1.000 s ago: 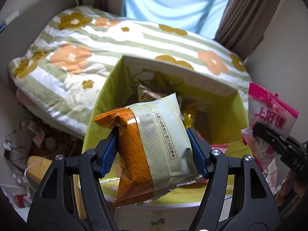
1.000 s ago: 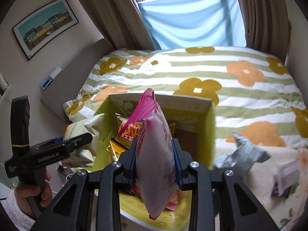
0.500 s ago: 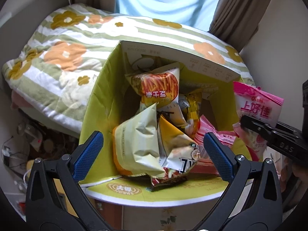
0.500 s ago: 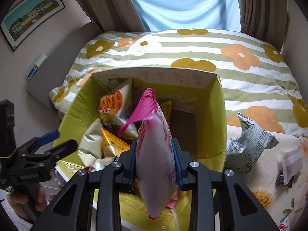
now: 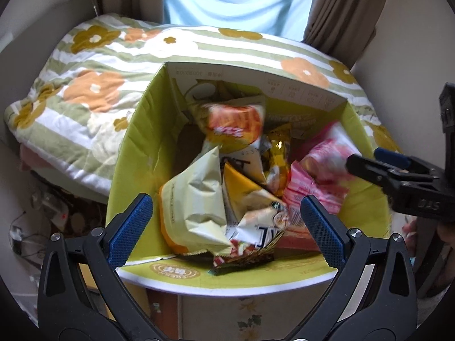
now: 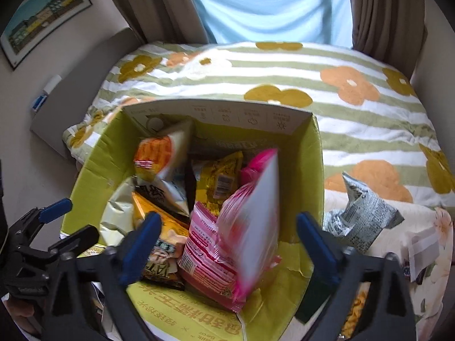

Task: Organize snacks
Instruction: 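Move both open tools from the box down to the snacks on the bed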

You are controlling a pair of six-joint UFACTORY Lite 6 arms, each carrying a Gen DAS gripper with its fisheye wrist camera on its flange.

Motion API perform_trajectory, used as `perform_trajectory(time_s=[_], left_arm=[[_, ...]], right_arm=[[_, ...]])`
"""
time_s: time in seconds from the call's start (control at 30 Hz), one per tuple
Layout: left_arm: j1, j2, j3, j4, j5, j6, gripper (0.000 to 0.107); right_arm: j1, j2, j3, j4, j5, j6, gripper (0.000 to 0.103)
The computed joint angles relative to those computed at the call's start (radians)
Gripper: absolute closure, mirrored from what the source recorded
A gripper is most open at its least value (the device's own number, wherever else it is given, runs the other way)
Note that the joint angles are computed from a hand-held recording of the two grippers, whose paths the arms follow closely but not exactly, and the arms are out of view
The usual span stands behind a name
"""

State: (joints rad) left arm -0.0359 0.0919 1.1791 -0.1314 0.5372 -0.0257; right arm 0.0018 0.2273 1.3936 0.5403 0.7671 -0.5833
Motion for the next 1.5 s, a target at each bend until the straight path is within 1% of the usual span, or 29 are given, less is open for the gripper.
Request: perform_trajectory(time_s=[0.2, 0.27, 0.5, 0.67, 0.77, 0.9, 1.07, 1.17, 1.27, 1.4, 1.43, 1.5], left_arm=[[0.009, -0.027, -0.027, 0.010, 0.000, 0.006, 0.004], [0.007, -0.044, -0.039, 0.018, -0.002, -0.003, 0.004], [0.001, -0.097, -0.059, 0.027, 0.002, -0.020, 0.004], [0.005, -0.126, -0.073, -0.021, 0.006, 0.021, 0.004], [0.003, -0.140, -0.082, -0.050, 0.003, 0.045, 0.005], [-0.022, -0.152, -0.089, -0.055, -0.005, 0.050, 0.005], [-0.091, -0.156, -0.075, -0.021, -0.009, 0.007, 0.004], [-0.155, -0.161, -0.060, 0.023, -0.006, -0.060, 0.005], [-0.252, -0.164, -0.038, 0.116, -0.006, -0.188, 0.005], [-0.411, -0.162, -0.011, 0.310, 0.006, -0.450, 0.004], [-0.470, -0.154, 0.001, 0.373, 0.018, -0.545, 0.004], [-0.560, -0.137, 0.021, 0.448, 0.034, -0.675, 0.004]], right_arm=[[-0.025, -0.055, -0.098, 0.069, -0.020, -0.080, 0.006], [-0.030, -0.056, -0.099, 0.073, 0.009, -0.079, 0.006], [-0.032, -0.093, -0.089, 0.044, 0.052, -0.062, 0.006], [-0.036, -0.173, -0.127, 0.059, 0.042, -0.084, 0.006], [-0.047, -0.195, -0.133, 0.067, 0.057, -0.081, 0.006], [-0.055, -0.237, -0.155, 0.041, 0.052, -0.047, 0.006], [-0.091, -0.327, -0.215, 0.006, 0.054, -0.038, 0.006], [-0.148, -0.372, -0.239, 0.017, 0.081, -0.070, 0.006], [-0.259, -0.421, -0.258, 0.054, 0.138, -0.145, 0.006], [-0.465, -0.468, -0.272, 0.125, 0.217, -0.288, 0.006], [-0.509, -0.478, -0.273, 0.127, 0.230, -0.315, 0.006], [-0.611, -0.490, -0.272, 0.135, 0.261, -0.398, 0.006]])
